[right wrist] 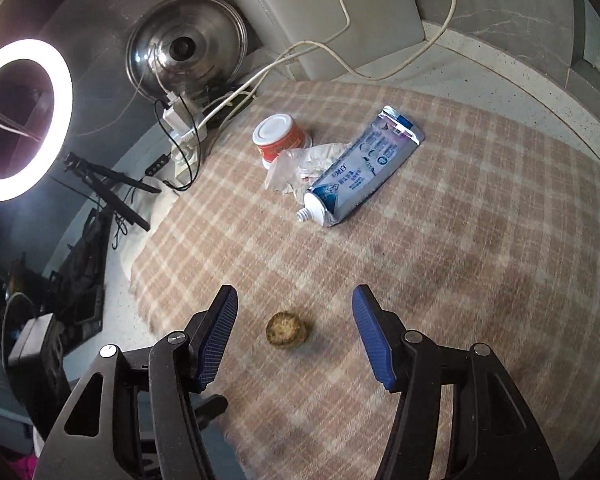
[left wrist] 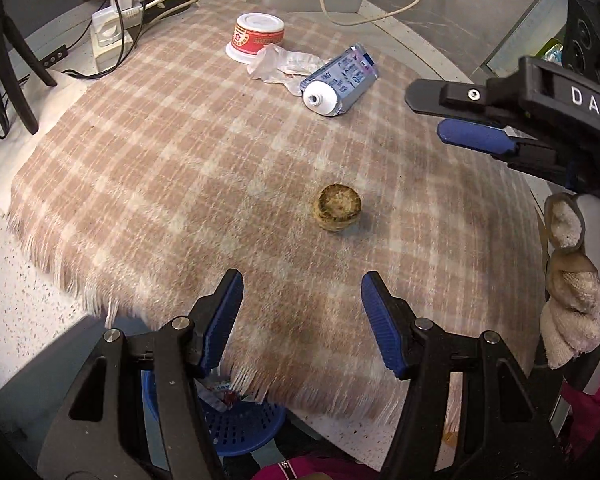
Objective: Collect trash
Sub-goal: 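Move both tools up toward the cookie and toothpaste tube, then grasp the round cookie with the left tool while the right tool grasps the toothpaste tube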
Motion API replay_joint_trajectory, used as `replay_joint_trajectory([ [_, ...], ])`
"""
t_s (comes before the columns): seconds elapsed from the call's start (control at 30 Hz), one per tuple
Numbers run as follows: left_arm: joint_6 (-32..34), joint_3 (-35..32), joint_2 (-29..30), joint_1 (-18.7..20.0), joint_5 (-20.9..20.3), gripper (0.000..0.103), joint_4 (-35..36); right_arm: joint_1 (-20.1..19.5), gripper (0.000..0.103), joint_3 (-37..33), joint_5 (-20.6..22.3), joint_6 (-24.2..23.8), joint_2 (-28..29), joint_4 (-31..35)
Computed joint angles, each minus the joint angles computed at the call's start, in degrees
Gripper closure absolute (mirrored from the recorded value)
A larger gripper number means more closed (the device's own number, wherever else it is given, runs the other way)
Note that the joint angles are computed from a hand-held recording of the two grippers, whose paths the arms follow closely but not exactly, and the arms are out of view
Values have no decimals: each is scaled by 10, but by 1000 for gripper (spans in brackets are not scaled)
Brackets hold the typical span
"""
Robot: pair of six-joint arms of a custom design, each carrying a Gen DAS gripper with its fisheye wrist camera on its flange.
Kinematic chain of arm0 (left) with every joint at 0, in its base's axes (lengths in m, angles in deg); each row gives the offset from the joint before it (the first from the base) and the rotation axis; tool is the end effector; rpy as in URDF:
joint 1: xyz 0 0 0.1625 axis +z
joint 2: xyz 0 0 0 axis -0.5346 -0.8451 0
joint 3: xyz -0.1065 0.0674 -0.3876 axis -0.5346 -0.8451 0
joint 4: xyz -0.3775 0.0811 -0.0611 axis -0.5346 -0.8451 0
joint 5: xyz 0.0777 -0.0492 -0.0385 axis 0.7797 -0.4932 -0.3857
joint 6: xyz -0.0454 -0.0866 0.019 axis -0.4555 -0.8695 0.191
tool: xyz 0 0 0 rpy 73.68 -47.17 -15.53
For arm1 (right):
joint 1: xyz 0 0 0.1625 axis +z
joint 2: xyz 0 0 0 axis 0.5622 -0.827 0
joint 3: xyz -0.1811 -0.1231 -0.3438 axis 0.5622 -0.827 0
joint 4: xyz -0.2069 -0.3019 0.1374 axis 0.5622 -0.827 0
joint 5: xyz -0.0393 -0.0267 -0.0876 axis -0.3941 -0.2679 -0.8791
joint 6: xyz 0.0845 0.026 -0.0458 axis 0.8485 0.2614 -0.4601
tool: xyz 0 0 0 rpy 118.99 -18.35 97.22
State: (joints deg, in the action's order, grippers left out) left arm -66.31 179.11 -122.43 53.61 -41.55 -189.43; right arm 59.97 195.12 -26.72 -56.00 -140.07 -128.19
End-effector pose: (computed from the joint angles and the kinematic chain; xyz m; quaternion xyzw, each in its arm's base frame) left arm -0.3633 -0.3483 0.0262 -0.0642 0.9281 -0.2516 0.2667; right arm 0.1479 -0.4683 0.2905 0.2577 -0.9557 0.0784 0.1186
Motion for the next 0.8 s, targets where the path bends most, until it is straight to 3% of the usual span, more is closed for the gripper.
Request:
replay_joint_trajectory([
  [0.33,26,-26,47,37,17,40,-47,0,45,-61,-1,-3,88,20],
  [0.5,33,-35,61,52,23,40,-59,6,57,-86,-22,-11,130,15],
  [0.7,45,-53,75,65,42,40,-48,6,58,-105,-29,-14,159,15],
  [0.8,49,-59,80,72,50,45,-48,10,59,-111,-40,-21,170,11],
])
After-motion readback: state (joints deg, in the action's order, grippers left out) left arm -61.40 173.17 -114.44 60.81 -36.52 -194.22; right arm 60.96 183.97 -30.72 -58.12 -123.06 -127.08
